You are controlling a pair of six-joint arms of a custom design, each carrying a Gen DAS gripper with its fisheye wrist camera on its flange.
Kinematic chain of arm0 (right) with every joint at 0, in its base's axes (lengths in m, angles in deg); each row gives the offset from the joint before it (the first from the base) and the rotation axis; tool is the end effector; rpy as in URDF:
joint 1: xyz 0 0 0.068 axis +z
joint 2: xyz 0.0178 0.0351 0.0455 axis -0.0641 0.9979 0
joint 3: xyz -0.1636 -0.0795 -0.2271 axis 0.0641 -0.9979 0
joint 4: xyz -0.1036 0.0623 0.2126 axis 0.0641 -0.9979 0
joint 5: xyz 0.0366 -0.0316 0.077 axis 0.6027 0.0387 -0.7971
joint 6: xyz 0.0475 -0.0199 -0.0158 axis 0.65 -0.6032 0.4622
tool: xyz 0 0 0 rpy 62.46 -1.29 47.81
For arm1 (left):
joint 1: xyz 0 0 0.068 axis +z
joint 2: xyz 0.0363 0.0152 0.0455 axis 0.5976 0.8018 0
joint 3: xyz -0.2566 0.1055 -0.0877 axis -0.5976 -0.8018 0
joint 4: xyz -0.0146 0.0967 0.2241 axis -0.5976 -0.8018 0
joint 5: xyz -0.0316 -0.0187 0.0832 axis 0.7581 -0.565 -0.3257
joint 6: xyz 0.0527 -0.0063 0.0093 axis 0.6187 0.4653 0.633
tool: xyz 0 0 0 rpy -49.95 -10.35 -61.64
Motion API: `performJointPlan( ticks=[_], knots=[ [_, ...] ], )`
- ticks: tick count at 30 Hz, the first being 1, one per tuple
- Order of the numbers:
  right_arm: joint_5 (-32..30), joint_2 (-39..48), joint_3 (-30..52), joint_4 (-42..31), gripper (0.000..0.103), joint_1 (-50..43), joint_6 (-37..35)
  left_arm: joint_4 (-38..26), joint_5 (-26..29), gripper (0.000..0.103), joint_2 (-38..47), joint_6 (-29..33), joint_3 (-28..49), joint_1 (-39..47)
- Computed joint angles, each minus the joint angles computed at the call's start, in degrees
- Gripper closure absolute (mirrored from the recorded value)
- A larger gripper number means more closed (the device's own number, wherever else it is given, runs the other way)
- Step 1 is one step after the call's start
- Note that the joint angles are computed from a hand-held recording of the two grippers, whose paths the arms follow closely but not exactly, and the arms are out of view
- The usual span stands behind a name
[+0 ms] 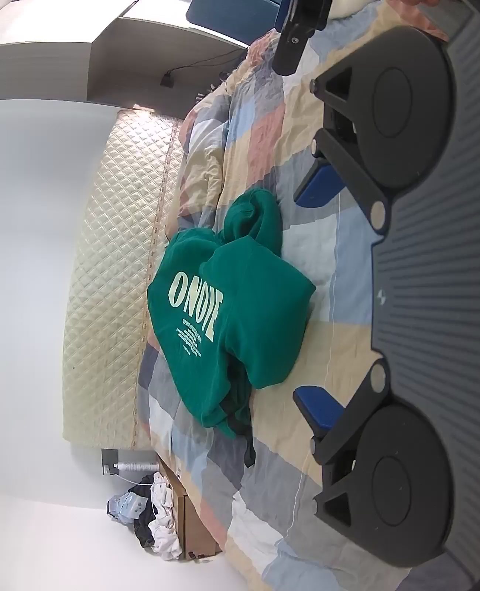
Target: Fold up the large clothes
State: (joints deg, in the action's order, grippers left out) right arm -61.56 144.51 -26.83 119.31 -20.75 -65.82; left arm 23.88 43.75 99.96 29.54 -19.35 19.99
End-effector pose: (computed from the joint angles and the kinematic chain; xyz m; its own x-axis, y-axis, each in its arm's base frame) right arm 0.2515 -0.0636 0.1735 -0.2450 0.0691 -0.9670 -0.0670 0.9939 0.0880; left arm 0.2970 -0.0863 0.2990 -0.4254 -0.0308 -0.9045 0.1596 0.9812 -0.1085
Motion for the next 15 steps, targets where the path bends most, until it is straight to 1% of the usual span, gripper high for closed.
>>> performJointPlan(
  ticks=[3,8,10,15],
  knots=[
    [0.0,0.5,-0.2,1.3,0.000,-0.1,0.0,0.3,0.3,0.000,0.0,-0.2,-0.1,0.1],
    [0.5,0.2,-0.2,0.7,0.000,0.3,0.1,0.4,0.2,0.000,0.3,0.1,0.1,0.2],
    [1.1,1.0,-0.9,2.1,0.000,0.9,0.2,0.6,0.2,0.000,-0.1,-0.1,-0.3,0.1],
    [1.0,0.9,-0.5,1.2,0.000,0.7,0.2,0.3,0.5,0.000,-0.2,0.1,-0.2,0.6]
  ],
)
